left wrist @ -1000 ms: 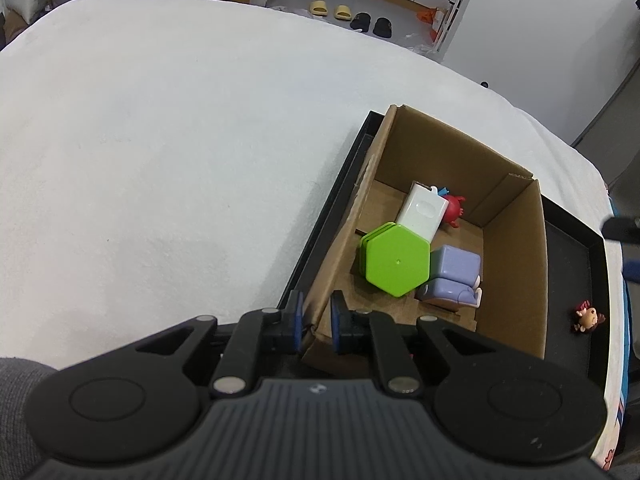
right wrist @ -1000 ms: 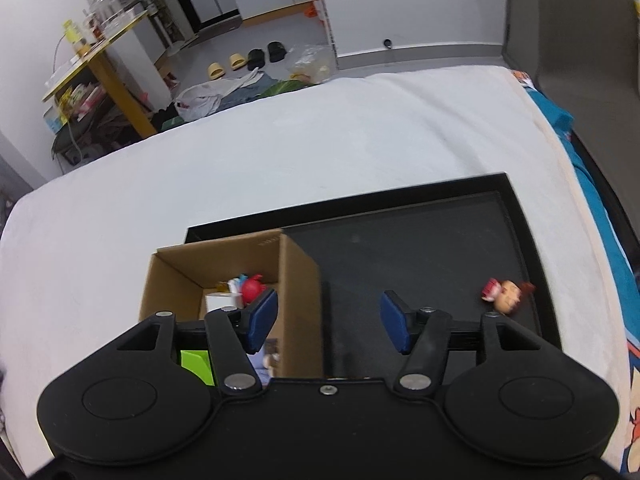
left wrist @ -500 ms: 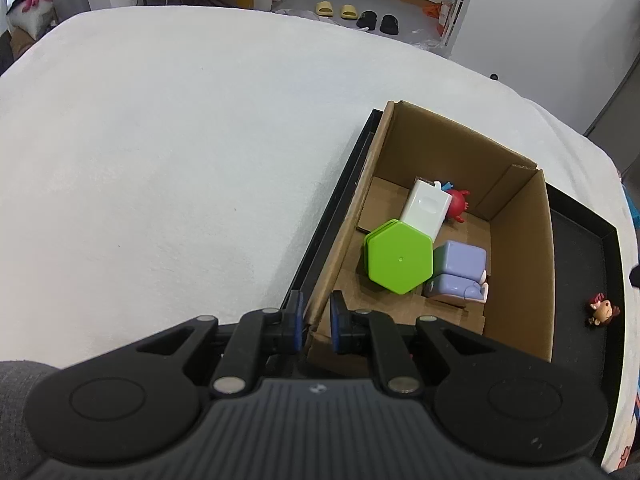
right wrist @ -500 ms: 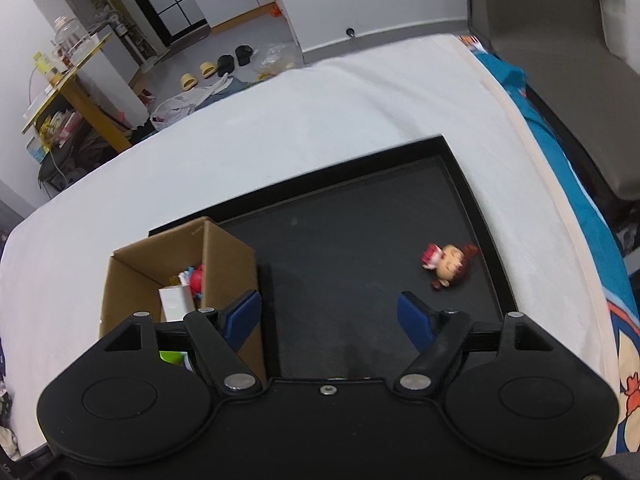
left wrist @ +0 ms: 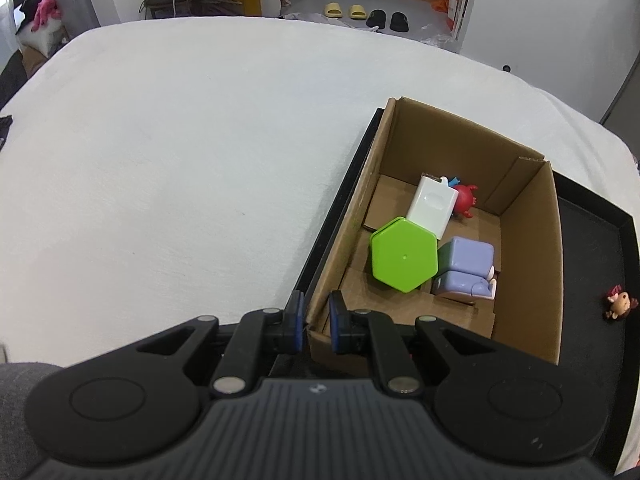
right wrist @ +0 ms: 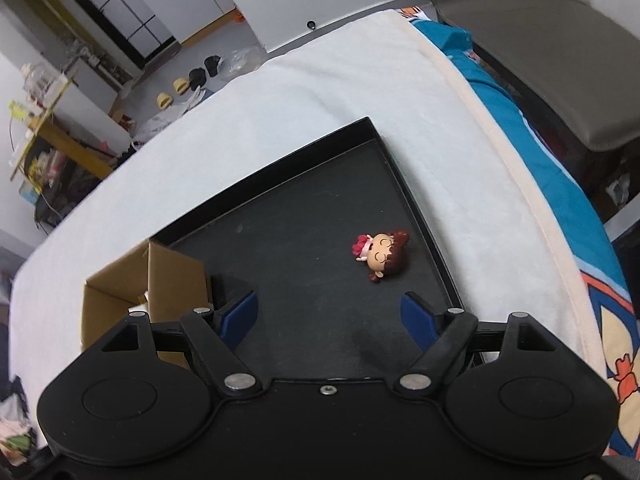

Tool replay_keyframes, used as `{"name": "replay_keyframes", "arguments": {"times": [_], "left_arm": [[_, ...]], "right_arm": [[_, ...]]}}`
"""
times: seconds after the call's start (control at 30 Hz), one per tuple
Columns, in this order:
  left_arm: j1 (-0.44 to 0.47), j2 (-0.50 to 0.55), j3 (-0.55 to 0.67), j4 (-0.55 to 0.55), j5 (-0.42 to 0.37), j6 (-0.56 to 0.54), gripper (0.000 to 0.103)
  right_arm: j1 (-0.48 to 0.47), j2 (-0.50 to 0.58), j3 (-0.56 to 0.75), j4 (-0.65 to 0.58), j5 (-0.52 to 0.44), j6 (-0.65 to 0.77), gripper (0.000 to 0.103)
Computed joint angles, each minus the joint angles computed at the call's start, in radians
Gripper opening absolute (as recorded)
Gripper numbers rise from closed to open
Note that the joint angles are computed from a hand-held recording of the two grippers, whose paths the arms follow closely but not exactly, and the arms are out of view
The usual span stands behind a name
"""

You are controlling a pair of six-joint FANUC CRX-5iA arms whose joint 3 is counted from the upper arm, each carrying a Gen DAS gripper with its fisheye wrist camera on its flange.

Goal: Organize rigid objects
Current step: 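Move the right tool back over the tray toward the girl figure, then close the right gripper on the girl figure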

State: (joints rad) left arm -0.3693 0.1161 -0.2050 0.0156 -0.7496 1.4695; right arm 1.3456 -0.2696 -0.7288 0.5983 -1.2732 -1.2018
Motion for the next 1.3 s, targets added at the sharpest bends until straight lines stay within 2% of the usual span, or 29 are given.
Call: {"name": "replay_keyframes", "arguments": {"times": [0.27,0.43,0.7,1.13,1.3], "left_arm": [[-0.033,0.005,0.029,-0.079,-0.018,0.056,0.011],[-0.046,0.008,0.042,-0.113,-0.031,0.079,0.012],[-0.064,0.025,0.066,-0.158,-0.047,0.089,0.012],[-0.085,0.032,0.084,-0.198,-0.064,0.11,0.012],[-0.089,0.035,0.09,-0.208,-0.072,0.114,0.012]], "right_arm": [[0.062,-0.08,-0.112,0.021,0.01,-0.186,0.079],[0.085,-0.086,-0.152,0.039,0.008,-0.251,0.077],[0.035,-0.023,-0.143,0.044,0.023,-0.129,0.077],[-0.113,0.056,-0.155,0.104,0.157,-0.015,0.077],[-0.136,0.089,-0.14,0.085,0.159,0.025,0.074]]}}
